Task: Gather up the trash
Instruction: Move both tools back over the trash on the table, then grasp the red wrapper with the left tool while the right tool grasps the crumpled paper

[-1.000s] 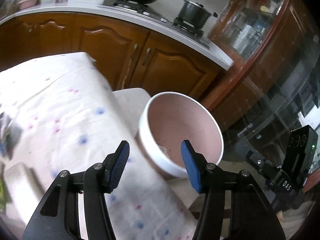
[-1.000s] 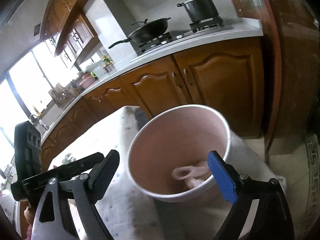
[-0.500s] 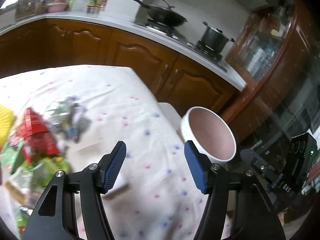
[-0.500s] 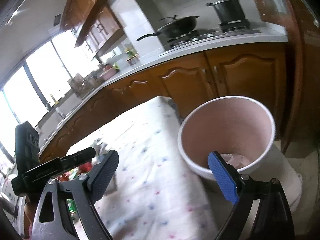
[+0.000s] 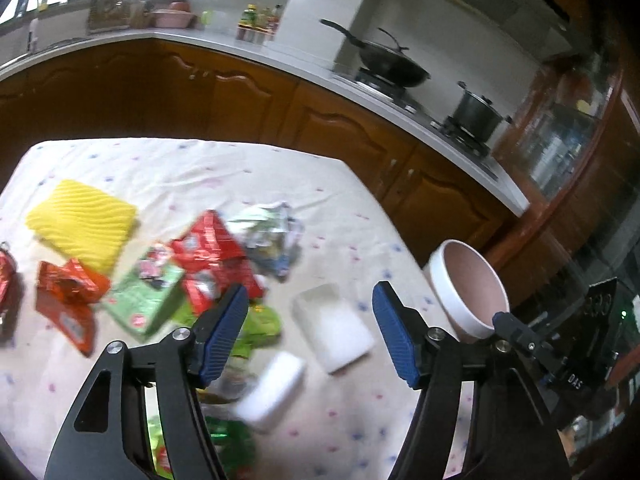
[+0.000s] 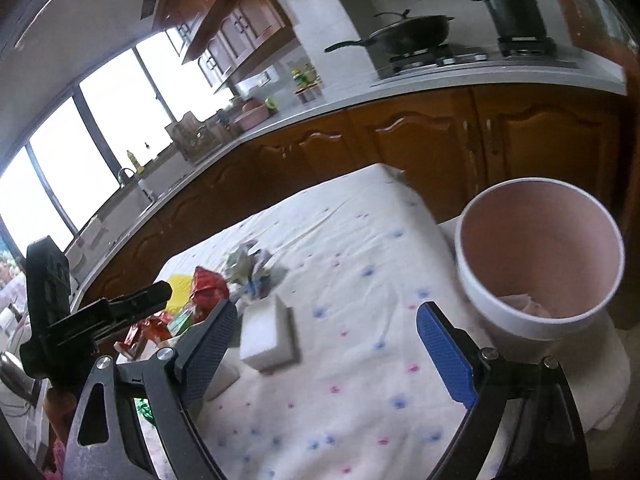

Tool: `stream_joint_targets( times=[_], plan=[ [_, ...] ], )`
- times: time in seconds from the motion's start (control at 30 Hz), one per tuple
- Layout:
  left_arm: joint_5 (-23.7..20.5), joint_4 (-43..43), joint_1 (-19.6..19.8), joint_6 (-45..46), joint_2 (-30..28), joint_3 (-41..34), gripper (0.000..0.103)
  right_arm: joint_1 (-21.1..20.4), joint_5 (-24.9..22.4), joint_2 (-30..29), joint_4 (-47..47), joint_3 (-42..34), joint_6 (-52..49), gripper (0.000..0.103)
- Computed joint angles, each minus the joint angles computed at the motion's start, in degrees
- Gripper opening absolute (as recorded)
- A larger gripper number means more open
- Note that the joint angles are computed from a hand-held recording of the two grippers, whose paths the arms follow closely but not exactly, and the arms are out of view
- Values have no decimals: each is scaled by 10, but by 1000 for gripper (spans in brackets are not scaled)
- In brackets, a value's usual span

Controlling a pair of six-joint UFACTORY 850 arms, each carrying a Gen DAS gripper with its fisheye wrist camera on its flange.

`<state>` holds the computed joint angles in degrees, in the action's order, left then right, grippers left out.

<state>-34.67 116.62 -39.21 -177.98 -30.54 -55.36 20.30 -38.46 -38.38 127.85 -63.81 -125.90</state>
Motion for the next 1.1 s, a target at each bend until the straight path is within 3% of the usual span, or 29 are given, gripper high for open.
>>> stream_joint_targets(
  times=[0.2,0.5,0.67,0.87,1.03,1.07,1.1],
  plan=[
    [-3,-32,10,10,14,26,66,22,7,-8,-12,-9,5,92],
    [26,-51,40,50,12,30,66,50,20,-29,-40,-47,25,92],
    [57,-13,68,39,-1,18,70,61,27,-63,-105,-107,99,92],
    [80,-51,87,96,-28,-16,70,72,24,-124,-198,-206,218,92],
    [87,-77,96,137,-47,-38,68,88,47,-182,-300,-300,333,77],
    [92,-73,99,135,-51,-41,65,91,53,-190,-316,-313,352,73],
    [100,-62,101,127,-52,-42,56,93,53,-200,-339,-329,377,68]
  ],
)
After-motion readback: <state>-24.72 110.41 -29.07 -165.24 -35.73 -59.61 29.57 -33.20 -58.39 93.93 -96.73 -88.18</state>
